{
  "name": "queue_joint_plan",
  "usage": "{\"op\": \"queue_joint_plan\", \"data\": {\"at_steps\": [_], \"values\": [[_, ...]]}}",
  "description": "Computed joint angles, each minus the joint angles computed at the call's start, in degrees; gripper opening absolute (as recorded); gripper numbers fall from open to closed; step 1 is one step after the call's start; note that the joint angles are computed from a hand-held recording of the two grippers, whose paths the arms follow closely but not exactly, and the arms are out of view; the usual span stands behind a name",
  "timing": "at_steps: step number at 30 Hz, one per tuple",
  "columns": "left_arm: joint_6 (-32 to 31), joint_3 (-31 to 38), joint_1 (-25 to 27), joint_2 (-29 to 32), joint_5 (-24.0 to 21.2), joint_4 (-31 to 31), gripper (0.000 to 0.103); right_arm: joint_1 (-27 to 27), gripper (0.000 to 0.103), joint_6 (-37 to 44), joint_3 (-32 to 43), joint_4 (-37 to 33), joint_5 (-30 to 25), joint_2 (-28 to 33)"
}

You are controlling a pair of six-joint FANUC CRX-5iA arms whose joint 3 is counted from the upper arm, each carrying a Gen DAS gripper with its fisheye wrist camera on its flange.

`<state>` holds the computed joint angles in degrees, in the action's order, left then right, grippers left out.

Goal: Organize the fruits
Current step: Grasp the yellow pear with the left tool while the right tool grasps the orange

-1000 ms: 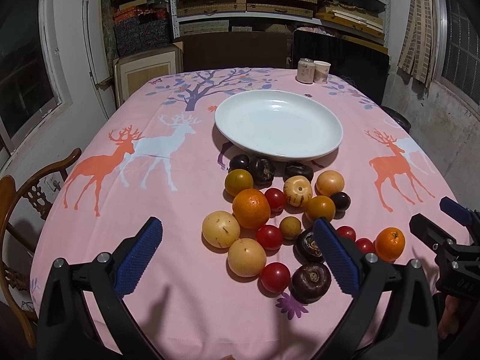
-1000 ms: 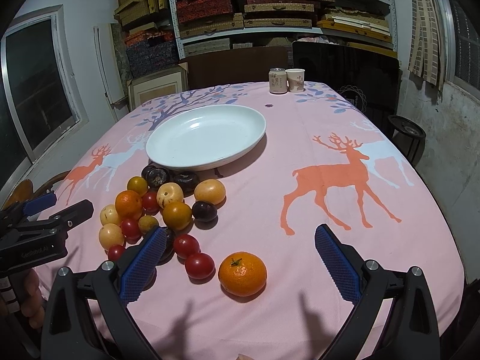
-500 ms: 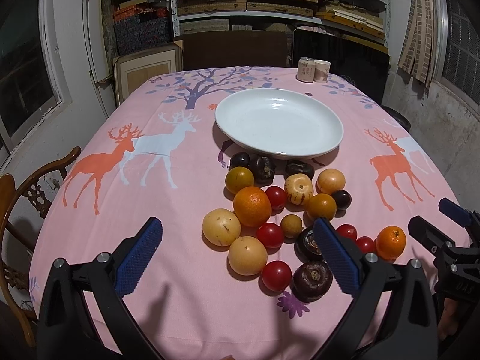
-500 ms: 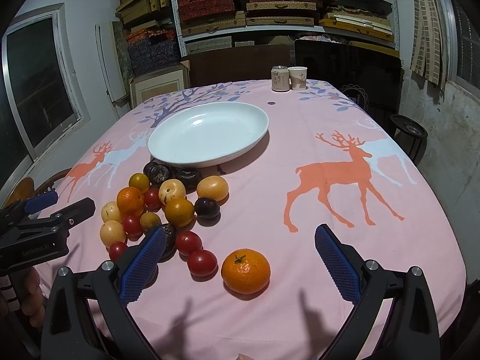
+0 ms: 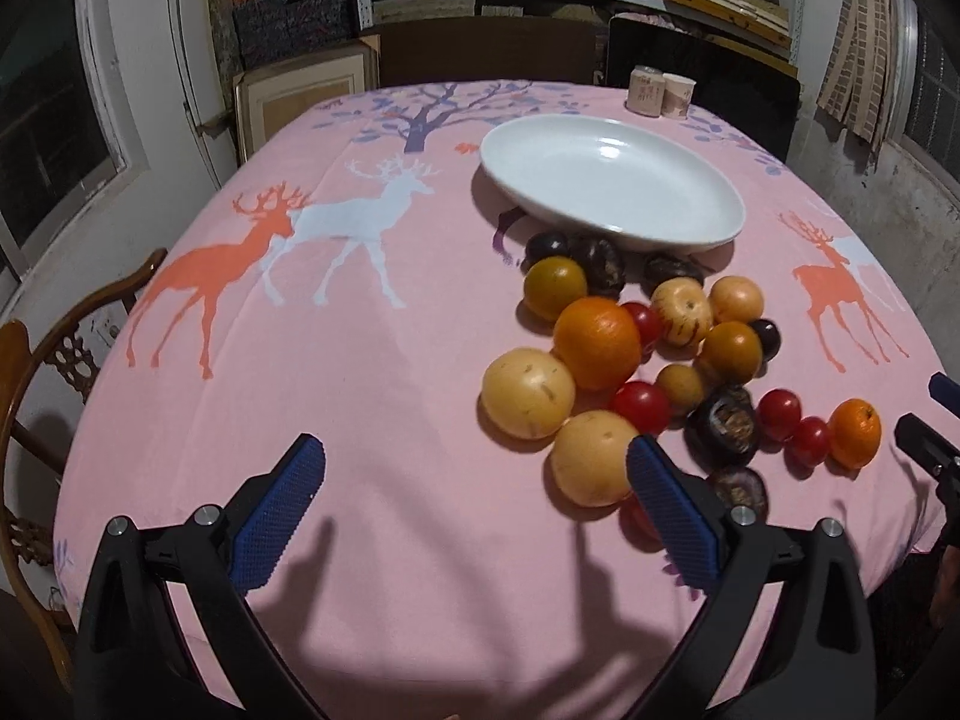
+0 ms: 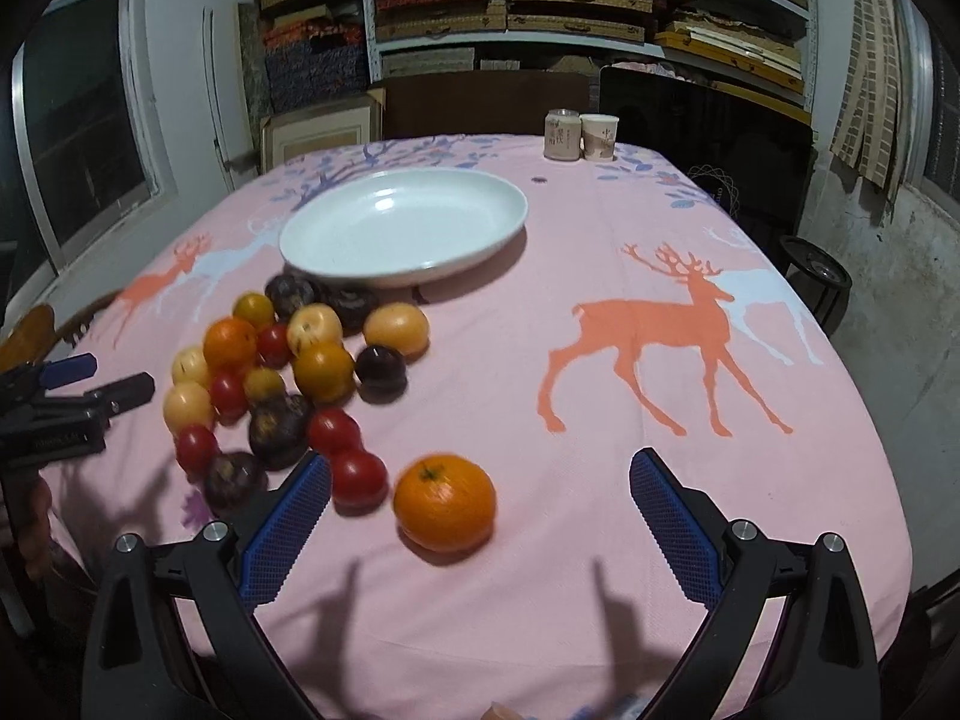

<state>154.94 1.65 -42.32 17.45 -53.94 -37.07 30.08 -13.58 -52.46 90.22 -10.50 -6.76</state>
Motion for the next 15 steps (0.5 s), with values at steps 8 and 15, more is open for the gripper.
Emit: {"op": "queue_joint_plan", "data": {"at_steps": [8,15], "values": [[-0.11,-3.23,1.78,-0.95,7.13,1.29,0.099,2.92,0.097,8.82,0.64,-10.25,-1.19,1.71],[-4.51,-1.42,0.31,0.48,8.66,2.46,0.099,5.26,0.097,14.60,1.96,-17.32,-2.37,2.74]]}}
